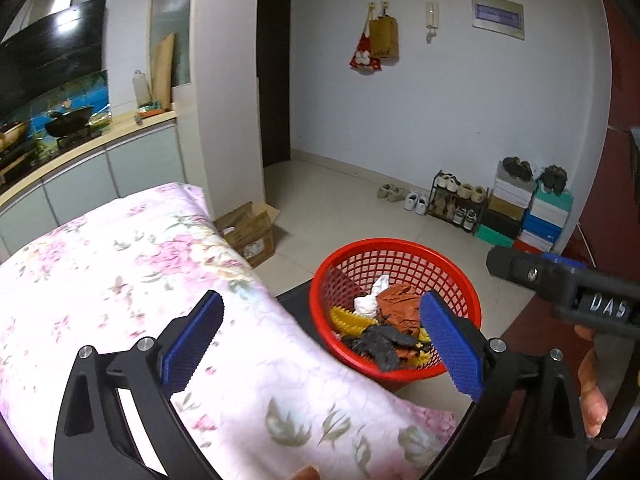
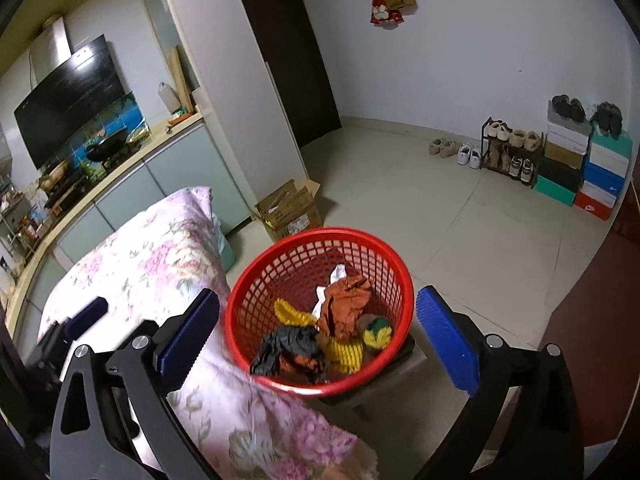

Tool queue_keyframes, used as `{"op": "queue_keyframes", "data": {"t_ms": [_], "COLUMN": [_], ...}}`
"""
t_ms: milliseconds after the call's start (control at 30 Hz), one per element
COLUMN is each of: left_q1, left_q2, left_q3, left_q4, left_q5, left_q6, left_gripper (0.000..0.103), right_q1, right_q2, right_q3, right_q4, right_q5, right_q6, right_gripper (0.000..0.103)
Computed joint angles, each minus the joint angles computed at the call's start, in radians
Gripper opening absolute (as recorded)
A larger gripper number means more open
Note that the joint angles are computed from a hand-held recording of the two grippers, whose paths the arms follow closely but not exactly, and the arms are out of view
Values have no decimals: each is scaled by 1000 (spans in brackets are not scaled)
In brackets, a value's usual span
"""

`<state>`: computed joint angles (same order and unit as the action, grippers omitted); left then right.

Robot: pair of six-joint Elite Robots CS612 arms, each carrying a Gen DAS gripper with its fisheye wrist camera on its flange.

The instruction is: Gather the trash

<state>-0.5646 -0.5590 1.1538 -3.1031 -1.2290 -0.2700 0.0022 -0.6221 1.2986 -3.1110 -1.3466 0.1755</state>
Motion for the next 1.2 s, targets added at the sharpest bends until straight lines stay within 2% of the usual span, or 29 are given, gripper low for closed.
{"op": "queue_keyframes", "data": {"t_ms": [167,433,667,767,967,1200], "left_q1": [-6,-20,-39,-46,-62,-72], "left_q2": [-27,-79,-131,-154,-188,-211], "left_q3": [55,160,257,301,367,417], "left_q4": [-22,-80,-150,-164,-178,-172], "left_q5": [39,142,306,368,452,493], "left_q6": [-14,-59,-137,-192,-242,-274], "left_gripper": [96,96,96,96,96,96], "right_q1": [6,24,40,49,65,73], "right_q2": [-14,-41,-64,-72,-83,-88], "right_q3": [39,108,160,177,210,235], "right_q4": [-26,-128,-223,-241,-281,-341], "right_q5": [-9,-37,-12,-2,17,28], "right_q6": [-17,-101,-164,-169,-178,-165], "right_gripper": [96,96,96,96,96,96]}}
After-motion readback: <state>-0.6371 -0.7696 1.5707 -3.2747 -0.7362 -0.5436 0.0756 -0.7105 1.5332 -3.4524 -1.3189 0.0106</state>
